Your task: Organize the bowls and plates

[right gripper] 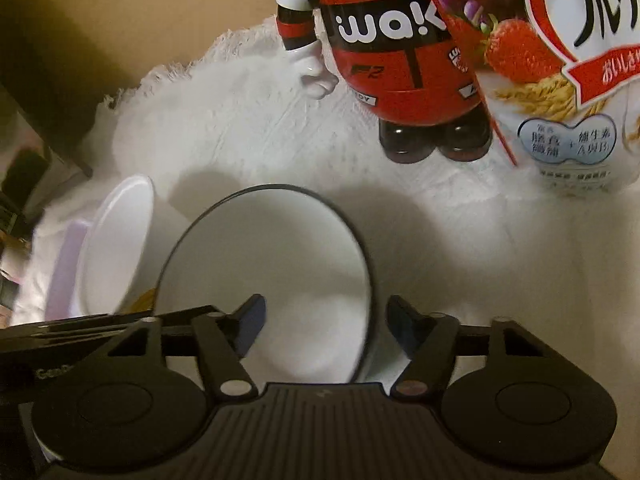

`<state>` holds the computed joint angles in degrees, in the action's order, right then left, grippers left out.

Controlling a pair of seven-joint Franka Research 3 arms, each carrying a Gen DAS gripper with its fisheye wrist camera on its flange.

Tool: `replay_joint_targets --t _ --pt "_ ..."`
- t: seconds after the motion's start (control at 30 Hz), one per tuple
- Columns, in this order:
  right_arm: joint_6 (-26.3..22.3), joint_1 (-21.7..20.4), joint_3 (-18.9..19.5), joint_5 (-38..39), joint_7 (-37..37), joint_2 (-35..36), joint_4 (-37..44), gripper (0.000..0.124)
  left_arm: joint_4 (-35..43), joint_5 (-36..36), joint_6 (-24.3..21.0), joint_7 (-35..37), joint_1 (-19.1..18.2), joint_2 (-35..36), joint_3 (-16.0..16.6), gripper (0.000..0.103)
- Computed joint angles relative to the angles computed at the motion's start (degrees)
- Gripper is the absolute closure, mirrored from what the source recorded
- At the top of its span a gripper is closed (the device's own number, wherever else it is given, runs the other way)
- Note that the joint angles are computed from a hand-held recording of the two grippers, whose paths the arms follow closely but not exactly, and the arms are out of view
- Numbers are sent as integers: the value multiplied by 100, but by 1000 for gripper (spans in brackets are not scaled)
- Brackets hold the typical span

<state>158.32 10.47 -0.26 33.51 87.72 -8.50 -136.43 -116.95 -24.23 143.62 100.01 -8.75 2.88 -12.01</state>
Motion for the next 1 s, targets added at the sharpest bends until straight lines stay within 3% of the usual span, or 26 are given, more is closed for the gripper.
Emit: replay_joint_targets --t 0.23,0.4,0.53,0.7,0.9,1.0 --pt "-22 -326 105 -1043 745 -711 -515 61 229 -456 -546 493 -92 108 -133 66" --pt "-98 -361 -140 -927 601 -1009 -794 60 344 -193 -255 491 -244 292 -245 67" --pt "34 -362 -294 -560 562 -880 -861 58 507 254 -281 288 -292 436 -264 66" --pt "-181 -477 -315 -485 615 -642 -755 42 658 -49 -526 506 -138 598 -326 66" --pt "-931 -568 -214 -966 394 -359 -280 24 532 -352 -437 605 -26 510 -307 68" --pt "-1128 -596 -179 -1050 448 -262 -133 21 523 -465 -516 682 11 482 -281 68"
